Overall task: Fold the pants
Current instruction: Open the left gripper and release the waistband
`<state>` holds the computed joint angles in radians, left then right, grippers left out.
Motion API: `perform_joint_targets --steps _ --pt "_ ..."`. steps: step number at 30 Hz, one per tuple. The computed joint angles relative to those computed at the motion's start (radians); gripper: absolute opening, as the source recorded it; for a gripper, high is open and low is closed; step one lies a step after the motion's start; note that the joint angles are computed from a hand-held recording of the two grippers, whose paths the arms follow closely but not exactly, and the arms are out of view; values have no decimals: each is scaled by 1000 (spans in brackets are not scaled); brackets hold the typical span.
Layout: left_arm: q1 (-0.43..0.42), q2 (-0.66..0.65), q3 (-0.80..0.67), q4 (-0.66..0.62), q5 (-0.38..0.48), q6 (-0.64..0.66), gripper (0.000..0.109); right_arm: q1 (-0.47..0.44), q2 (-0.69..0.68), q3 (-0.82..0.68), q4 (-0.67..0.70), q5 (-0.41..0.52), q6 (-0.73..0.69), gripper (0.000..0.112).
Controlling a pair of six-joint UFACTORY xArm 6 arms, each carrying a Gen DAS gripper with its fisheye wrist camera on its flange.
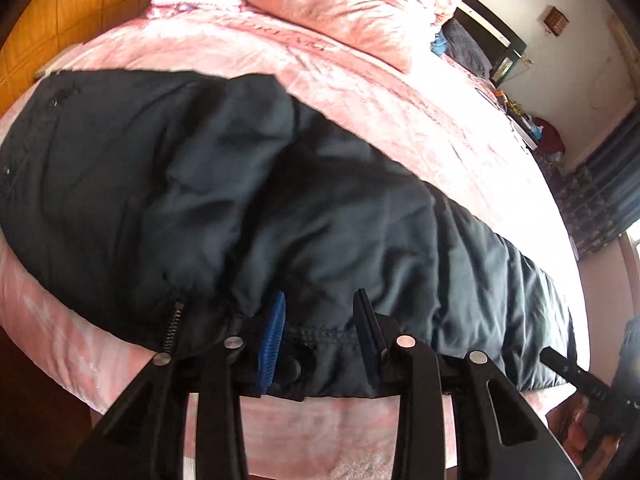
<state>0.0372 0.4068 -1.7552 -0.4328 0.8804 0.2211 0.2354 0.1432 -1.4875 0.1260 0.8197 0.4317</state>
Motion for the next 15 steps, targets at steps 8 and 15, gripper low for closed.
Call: perform_joint_targets --steps 8,15 --pt "-159 20 -59 -13 86 54 50 -225 -303 290 -31 91 98 60" --pt "-266 24 -48 103 74 38 88 -361 -443 427 -1 100 110 63"
